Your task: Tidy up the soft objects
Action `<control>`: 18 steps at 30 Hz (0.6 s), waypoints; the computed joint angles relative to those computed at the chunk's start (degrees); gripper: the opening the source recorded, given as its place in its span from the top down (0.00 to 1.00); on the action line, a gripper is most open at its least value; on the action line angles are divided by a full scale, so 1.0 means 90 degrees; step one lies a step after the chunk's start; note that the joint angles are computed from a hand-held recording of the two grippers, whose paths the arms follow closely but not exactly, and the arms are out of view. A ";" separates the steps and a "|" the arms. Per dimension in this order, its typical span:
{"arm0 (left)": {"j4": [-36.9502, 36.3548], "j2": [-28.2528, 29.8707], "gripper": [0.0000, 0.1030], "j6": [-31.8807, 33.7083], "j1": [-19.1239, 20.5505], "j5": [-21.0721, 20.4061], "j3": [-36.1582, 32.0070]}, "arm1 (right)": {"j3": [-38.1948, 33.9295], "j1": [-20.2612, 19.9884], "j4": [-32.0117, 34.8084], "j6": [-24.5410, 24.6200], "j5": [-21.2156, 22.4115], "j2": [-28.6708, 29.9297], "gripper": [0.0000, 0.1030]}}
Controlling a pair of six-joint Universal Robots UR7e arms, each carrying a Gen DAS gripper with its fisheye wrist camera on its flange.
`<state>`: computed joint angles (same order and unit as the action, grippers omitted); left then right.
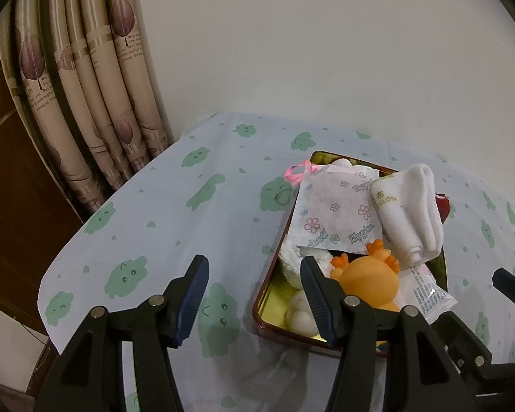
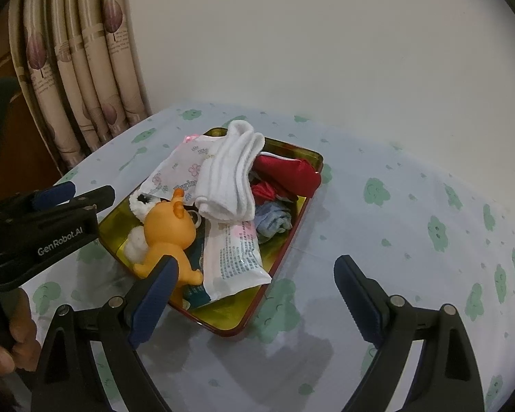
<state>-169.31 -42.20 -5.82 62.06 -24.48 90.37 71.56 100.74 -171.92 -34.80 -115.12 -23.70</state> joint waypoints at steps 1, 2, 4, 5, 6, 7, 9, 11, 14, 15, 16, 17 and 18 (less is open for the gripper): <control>-0.0022 -0.0003 0.45 0.0027 0.0003 -0.0021 0.0004 | -0.0003 0.0000 0.0007 -0.0005 -0.0003 -0.0004 0.12; -0.0008 -0.0006 0.45 0.0011 0.0005 -0.0030 0.0004 | -0.0003 0.0000 0.0007 -0.0005 -0.0003 -0.0004 0.12; 0.0019 -0.0013 0.45 -0.0008 0.0008 -0.0038 0.0006 | -0.0008 0.0001 0.0016 -0.0009 -0.0012 -0.0004 0.13; 0.0016 -0.0015 0.45 -0.0014 0.0007 -0.0039 0.0008 | -0.0010 0.0001 0.0023 -0.0008 -0.0018 -0.0004 0.12; 0.0016 -0.0014 0.45 -0.0015 0.0010 -0.0041 0.0007 | -0.0010 0.0001 0.0023 -0.0008 -0.0018 -0.0004 0.12; 0.0022 -0.0017 0.45 -0.0018 0.0008 -0.0036 0.0009 | -0.0009 -0.0001 0.0035 0.0003 -0.0020 -0.0007 0.12; 0.0019 -0.0016 0.45 -0.0018 0.0010 -0.0048 0.0008 | -0.0002 -0.0004 0.0042 0.0015 -0.0017 -0.0012 0.12; 0.0035 -0.0011 0.45 -0.0028 0.0009 -0.0048 0.0002 | 0.0001 -0.0009 0.0088 0.0047 -0.0011 -0.0021 0.12; 0.0050 0.0002 0.45 -0.0025 0.0003 -0.0029 -0.0007 | 0.0012 -0.0025 0.0124 0.0057 0.0005 -0.0033 0.12; 0.0040 0.0008 0.45 -0.0009 0.0002 -0.0026 -0.0010 | 0.0016 -0.0023 0.0126 0.0056 0.0002 -0.0035 0.12; 0.0026 0.0013 0.45 -0.0001 0.0000 -0.0027 -0.0008 | 0.0013 -0.0023 0.0129 0.0049 -0.0003 -0.0031 0.12; 0.0018 0.0016 0.45 0.0006 0.0002 -0.0025 -0.0011 | 0.0008 -0.0026 0.0138 0.0044 -0.0004 -0.0027 0.12; 0.0047 0.0013 0.45 -0.0020 0.0003 -0.0024 -0.0012 | 0.0007 -0.0026 0.0136 0.0041 -0.0016 -0.0020 0.12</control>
